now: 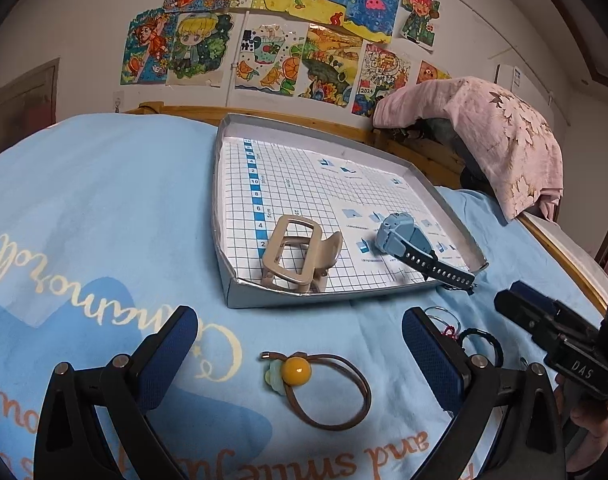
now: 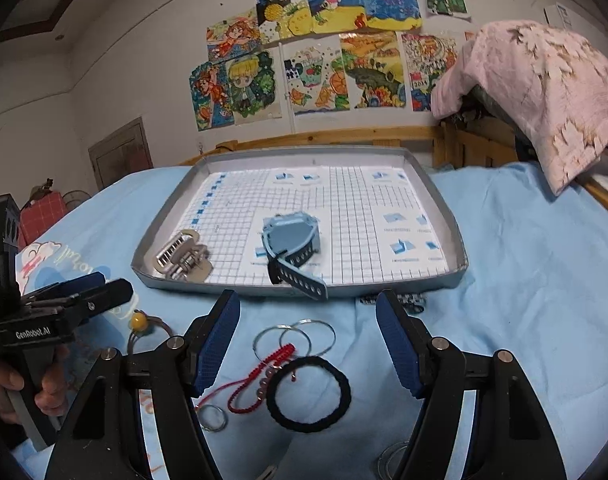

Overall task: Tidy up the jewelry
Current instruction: 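Grasp the yellow-bead hair tie with the left tool while the right tool grasps the black hair tie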

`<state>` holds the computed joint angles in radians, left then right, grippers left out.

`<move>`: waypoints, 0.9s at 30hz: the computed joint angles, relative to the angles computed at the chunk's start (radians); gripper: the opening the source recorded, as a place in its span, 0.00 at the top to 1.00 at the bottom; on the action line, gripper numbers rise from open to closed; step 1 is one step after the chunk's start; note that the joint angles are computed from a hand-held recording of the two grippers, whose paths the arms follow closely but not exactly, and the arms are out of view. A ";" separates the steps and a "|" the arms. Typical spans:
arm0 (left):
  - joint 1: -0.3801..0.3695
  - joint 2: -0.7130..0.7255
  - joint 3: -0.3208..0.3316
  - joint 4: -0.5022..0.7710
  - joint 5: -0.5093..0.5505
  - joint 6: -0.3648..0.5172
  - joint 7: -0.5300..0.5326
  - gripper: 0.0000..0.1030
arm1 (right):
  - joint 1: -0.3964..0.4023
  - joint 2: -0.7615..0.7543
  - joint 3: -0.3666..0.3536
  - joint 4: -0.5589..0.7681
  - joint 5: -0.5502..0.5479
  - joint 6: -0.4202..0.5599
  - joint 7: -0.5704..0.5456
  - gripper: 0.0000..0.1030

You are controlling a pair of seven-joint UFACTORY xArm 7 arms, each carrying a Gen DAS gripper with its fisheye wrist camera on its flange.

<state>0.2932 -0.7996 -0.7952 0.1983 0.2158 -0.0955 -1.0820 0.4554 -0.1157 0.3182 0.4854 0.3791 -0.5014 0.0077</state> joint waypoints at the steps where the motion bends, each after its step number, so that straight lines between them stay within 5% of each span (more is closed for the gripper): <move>1: 0.003 0.006 -0.004 -0.001 0.001 -0.009 -0.001 0.00 | 0.001 0.003 -0.009 -0.003 -0.017 -0.001 0.014 0.37; 7: 0.015 0.075 -0.022 0.003 -0.007 -0.039 0.020 0.16 | 0.001 0.041 -0.033 0.004 -0.066 0.046 0.058 0.54; 20: 0.017 0.185 -0.033 -0.017 -0.098 -0.121 0.094 0.41 | 0.015 0.073 -0.013 0.024 0.105 0.116 -0.047 0.69; 27: 0.006 0.198 -0.033 -0.025 -0.142 -0.114 0.111 0.70 | 0.027 0.080 -0.011 0.036 0.172 0.134 -0.086 0.88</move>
